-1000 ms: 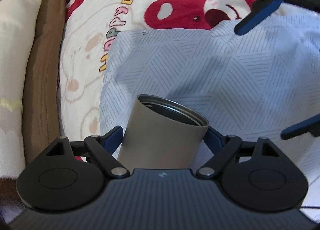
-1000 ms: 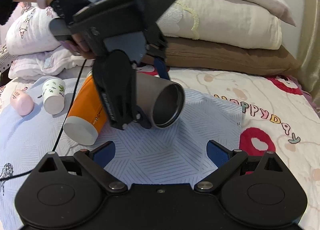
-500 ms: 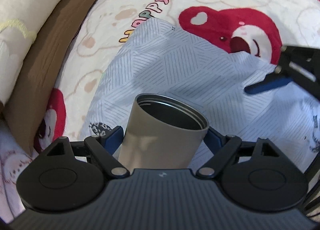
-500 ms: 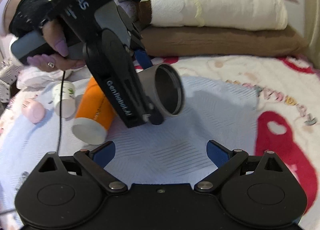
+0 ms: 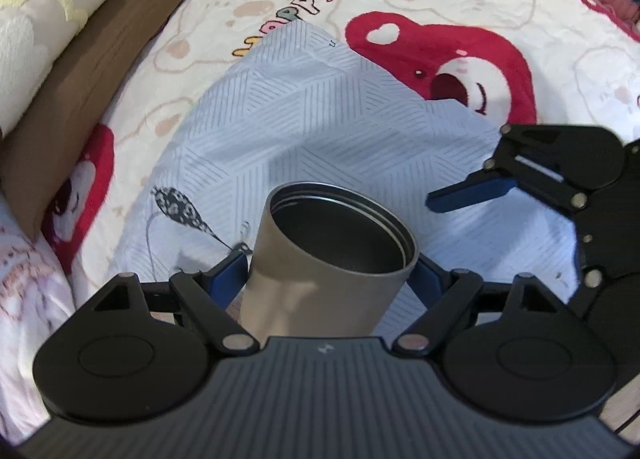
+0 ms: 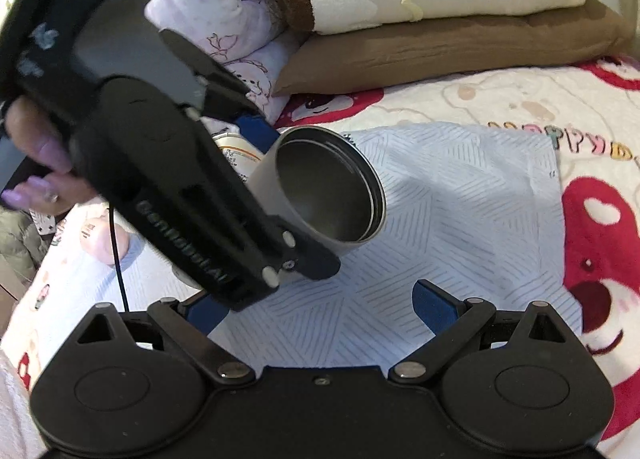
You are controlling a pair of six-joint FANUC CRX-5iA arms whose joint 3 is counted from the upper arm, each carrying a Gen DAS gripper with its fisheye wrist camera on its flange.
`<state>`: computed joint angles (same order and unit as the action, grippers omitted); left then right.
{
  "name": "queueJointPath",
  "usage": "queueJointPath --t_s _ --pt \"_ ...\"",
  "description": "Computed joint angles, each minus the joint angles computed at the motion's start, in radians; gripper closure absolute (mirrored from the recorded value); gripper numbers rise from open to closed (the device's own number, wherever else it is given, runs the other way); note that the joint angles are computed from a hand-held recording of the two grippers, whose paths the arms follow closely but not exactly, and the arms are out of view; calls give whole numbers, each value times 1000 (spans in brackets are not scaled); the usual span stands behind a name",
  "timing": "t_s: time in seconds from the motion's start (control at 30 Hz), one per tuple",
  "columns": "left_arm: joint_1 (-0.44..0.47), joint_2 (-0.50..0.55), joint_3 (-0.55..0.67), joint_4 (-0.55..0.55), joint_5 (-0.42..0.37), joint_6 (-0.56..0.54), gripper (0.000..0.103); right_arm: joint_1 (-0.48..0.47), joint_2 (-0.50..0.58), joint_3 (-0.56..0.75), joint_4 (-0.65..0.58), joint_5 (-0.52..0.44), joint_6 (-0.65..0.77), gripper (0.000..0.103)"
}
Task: Flip cup upright
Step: 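Lift the grey tumbler with the left gripper and rotate it open end up, then lower the upright grey tumbler onto the cloth with the left gripper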
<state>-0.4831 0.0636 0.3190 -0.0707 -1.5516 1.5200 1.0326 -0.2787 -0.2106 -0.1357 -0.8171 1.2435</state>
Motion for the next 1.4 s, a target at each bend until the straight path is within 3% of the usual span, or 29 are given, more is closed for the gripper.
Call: queueJointPath --t_s 0.4,0.73,0.83,0.97,1.03,1.4 --pt "63 -127 -168 127 117 146 18 4 19 36 -84 -28 40 4" --pt "113 -267 -355 249 251 219 19 -13 44 58 -164 -44 61 12" --pt "117 -313 -411 278 287 247 20 17 28 40 -115 -23 17 19" --pt "107 -381 -475 285 324 292 20 106 9 12 28 -39 -74 20" --pt "99 -419 -498 275 335 322 20 122 2 15 34 -53 -73 20" --pt "50 -634 -563 197 269 475 20 287 -51 9 108 -74 -191 20"
